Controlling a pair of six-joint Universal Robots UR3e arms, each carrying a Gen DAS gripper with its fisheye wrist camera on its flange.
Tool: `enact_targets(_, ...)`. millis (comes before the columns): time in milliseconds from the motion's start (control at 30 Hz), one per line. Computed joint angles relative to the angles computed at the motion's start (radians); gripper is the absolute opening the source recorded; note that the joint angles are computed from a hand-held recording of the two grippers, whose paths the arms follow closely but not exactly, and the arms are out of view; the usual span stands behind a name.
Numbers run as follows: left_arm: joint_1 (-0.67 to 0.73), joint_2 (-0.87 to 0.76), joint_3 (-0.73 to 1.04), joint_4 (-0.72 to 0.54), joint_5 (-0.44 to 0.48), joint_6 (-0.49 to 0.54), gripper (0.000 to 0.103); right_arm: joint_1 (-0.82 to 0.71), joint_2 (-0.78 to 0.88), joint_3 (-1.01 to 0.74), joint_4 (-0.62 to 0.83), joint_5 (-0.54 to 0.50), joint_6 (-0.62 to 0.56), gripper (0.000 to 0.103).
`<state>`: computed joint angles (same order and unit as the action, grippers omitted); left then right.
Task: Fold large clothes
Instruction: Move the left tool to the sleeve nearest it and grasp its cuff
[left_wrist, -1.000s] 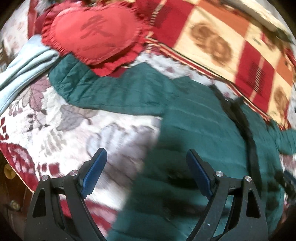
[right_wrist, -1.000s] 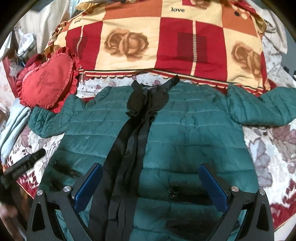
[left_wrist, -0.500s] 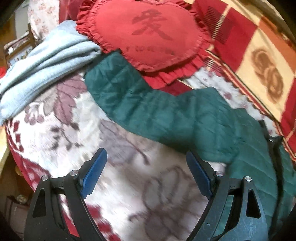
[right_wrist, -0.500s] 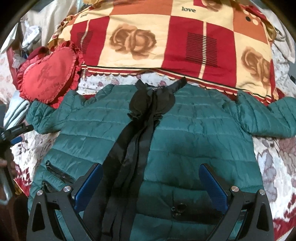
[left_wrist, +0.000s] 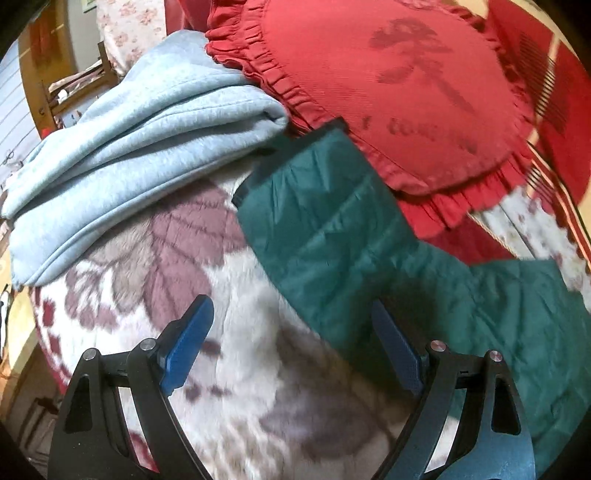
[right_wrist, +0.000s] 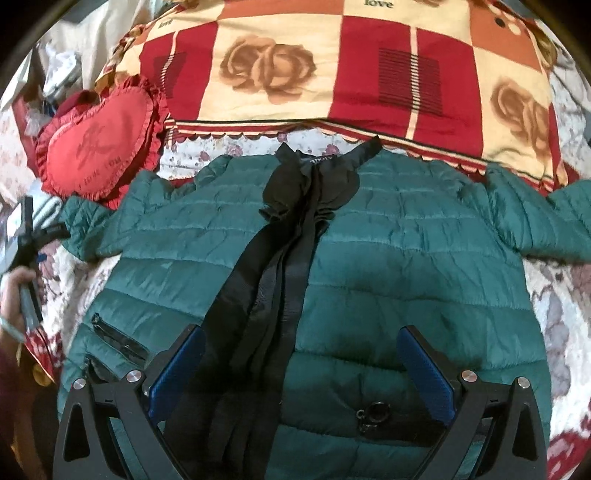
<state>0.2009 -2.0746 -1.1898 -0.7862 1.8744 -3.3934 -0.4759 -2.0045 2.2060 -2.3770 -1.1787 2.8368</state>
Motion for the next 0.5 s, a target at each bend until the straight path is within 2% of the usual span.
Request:
enact_targets(133, 0.039, -0.082, 0.1, -0.027, -0.028, 0.001, 0.088, -0.013, 0.012, -0.003, 0.021, 0.017, -0.021, 0.103)
enact_targets(267, 0.067, -0.124, 0.133, 0.009, -0.048, 0.0, 0.088, -0.025, 0.011, 0.0, 0.03, 0.032, -0.022, 0.103)
enact_targets(367, 0.081, -0.172, 0.2, -0.022, -0.059, -0.004, 0.088, 0.005, 0.023, -0.004, 0.003, -0.014, -0.005, 0.103)
enact_targets(500, 0.081, -0.2, 0.223, 0.028, -0.075, 0.014, 0.087, 0.049, 0.047, -0.008, -0.034, -0.045, -0.004, 0.103)
